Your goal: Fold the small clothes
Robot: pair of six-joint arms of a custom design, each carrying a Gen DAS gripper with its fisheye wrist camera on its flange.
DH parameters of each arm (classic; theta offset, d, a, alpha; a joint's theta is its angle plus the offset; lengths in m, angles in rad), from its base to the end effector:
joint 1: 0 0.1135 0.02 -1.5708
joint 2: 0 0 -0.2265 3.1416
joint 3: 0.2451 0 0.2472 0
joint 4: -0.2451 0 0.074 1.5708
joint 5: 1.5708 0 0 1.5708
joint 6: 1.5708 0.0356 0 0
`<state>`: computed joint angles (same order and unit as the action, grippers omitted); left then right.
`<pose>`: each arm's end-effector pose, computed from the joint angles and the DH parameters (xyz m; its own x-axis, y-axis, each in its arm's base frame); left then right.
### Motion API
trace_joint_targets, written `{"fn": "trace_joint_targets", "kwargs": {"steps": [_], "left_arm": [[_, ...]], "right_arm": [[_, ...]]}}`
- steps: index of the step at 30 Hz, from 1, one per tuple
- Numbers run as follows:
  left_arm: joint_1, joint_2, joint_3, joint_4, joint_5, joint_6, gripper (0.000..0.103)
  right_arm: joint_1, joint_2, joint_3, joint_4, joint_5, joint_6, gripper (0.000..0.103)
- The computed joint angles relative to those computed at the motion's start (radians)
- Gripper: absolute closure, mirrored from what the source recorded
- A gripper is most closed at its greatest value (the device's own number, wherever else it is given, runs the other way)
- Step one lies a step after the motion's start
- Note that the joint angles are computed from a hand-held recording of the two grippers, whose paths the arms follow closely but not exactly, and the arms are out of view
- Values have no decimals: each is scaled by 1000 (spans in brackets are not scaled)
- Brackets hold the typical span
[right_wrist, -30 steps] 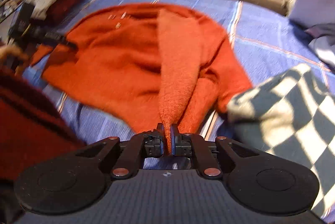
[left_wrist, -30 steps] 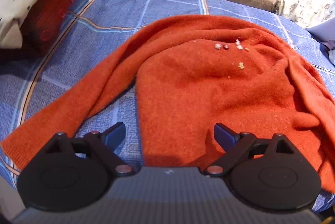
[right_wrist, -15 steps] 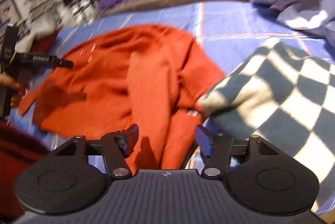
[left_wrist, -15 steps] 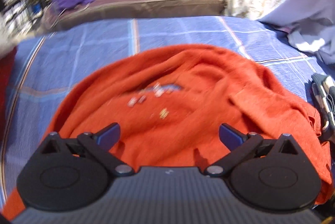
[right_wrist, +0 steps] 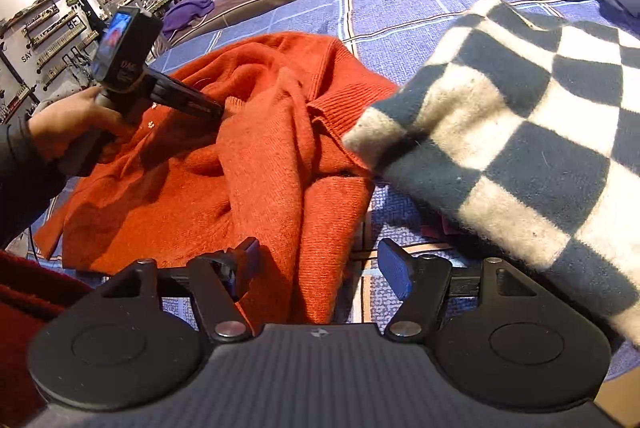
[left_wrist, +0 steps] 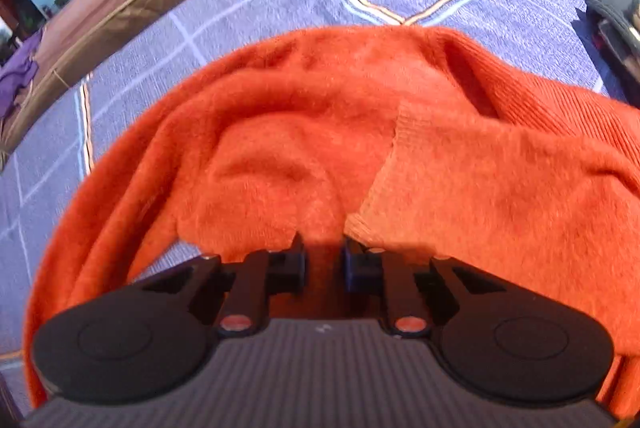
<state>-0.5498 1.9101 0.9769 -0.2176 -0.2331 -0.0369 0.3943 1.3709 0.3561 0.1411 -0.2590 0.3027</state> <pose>0.2862 -0.1658 0.0709 -0.7938 0.4444 -0.4153 0.3991 0.8958 0.1957 0.2016 0.0938 0.0803 -0.8316 -0.0339 -0.5543 -0.2883 0.8794 0.3788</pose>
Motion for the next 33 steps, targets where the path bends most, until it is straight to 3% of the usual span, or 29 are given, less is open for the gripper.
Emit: {"fn": "trace_joint_targets", "kwargs": {"steps": [5,6,8,9,10,12,13,15,16,17,18,20,23,25,28,30,31,32,33], "left_arm": [[188,-62,35,20,68,-94,93],[234,-65,55,18,30,-90,99],[281,-59,49,117,-218,12,103],[338,-56,57,150,-278,60,103],[415,-48,110,78,-245,49,103],[557,-57,190,-74,-76,21,101],[588,-81,180,-87,-23,39,93],[607,-143,127,-77,45,99,55],[592,-158,112,-71,82,123,23],[579,-166,101,-63,122,143,7],[561,-167,90,-49,179,164,6],[521,-126,111,-41,266,211,6],[421,18,218,-37,238,269,5],[376,133,324,-85,236,267,4],[376,297,492,-195,362,204,4],[367,377,560,-236,379,164,6],[352,377,534,-200,350,164,13],[333,357,489,-148,313,177,40],[318,330,448,-110,304,205,57]], "right_arm": [[3,50,17,46,-15,-10,0],[11,62,28,50,-15,-14,0],[31,87,52,58,-8,-23,0],[44,94,62,62,2,-25,0],[57,105,73,69,13,-31,0],[80,127,89,81,31,-42,0],[90,141,97,88,45,-43,0],[101,178,119,100,56,-37,0],[101,203,136,100,50,-37,0],[107,221,149,99,54,-32,0],[114,235,163,95,60,-30,0],[127,242,180,79,66,-30,0],[138,217,175,59,80,-36,0],[128,206,167,53,80,-30,0],[116,192,150,47,87,-8,0],[112,185,139,45,91,7,0],[109,187,137,45,88,13,0],[104,193,138,44,83,16,0],[99,202,142,44,77,19,0]]}}
